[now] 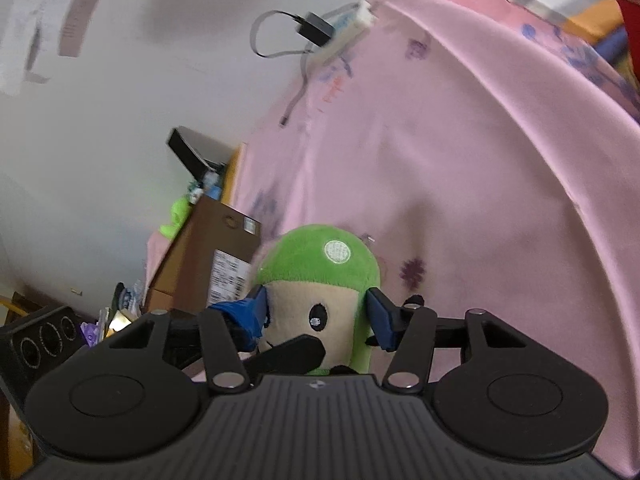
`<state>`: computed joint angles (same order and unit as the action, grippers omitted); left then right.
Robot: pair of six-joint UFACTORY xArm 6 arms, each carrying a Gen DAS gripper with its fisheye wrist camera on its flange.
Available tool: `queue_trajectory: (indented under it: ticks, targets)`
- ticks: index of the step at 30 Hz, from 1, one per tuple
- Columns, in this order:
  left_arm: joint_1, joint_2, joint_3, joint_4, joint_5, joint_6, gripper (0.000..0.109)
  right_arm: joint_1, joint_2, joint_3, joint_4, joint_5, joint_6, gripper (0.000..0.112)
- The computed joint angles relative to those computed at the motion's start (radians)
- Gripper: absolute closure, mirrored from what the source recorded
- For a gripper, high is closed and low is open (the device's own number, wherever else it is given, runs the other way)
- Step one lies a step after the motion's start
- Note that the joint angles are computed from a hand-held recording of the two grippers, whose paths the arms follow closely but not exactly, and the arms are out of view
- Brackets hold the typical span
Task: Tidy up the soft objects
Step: 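Lift the plush doll and carry it over the box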
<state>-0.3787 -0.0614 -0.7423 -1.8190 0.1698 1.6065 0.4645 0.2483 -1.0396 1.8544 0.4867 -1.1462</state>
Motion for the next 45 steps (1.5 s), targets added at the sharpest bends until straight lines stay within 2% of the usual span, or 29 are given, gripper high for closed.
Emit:
queue_trajectory:
  ticks: [4,7,15,20,25,30,34,36,40,45]
  targets:
    - [0.028,-0.066,0.023,-0.129,-0.004,0.135,0.036,0.027,-0.021,-0.010,0.075,-0.008,-0.095,0.073]
    - [0.075,-0.133,0.062,-0.154,0.025,0.159,0.036,0.051,-0.020,-0.036,0.103,-0.017,-0.124,0.073]
    - [0.247,-0.320,0.180,-0.016,0.112,0.072,0.036,0.144,0.021,-0.143,0.196,-0.039,-0.175,0.073]
    - [0.392,-0.394,0.226,0.084,0.187,0.033,0.036,0.214,0.084,-0.248,0.214,-0.067,-0.181,0.073]
    - [0.563,-0.406,0.218,0.148,0.287,0.036,0.036,0.277,0.187,-0.408,0.183,-0.098,-0.153,0.073]
    - [0.694,-0.336,0.156,0.201,0.366,0.038,0.036,0.333,0.308,-0.582,0.112,-0.152,-0.105,0.073]
    - [0.771,-0.245,0.087,0.248,0.416,0.005,0.036,0.363,0.420,-0.730,-0.043,-0.199,0.047,0.073]
    - [0.792,-0.188,0.046,0.274,0.426,-0.018,0.036,0.375,0.479,-0.802,-0.164,-0.221,0.154,0.073]
    - [0.814,-0.060,-0.050,0.320,0.441,-0.096,0.036,0.380,0.600,-0.941,-0.526,-0.232,0.478,0.073]
    - [0.823,0.061,-0.140,0.381,0.437,-0.201,0.036,0.367,0.737,-1.116,-0.915,-0.190,0.813,0.074]
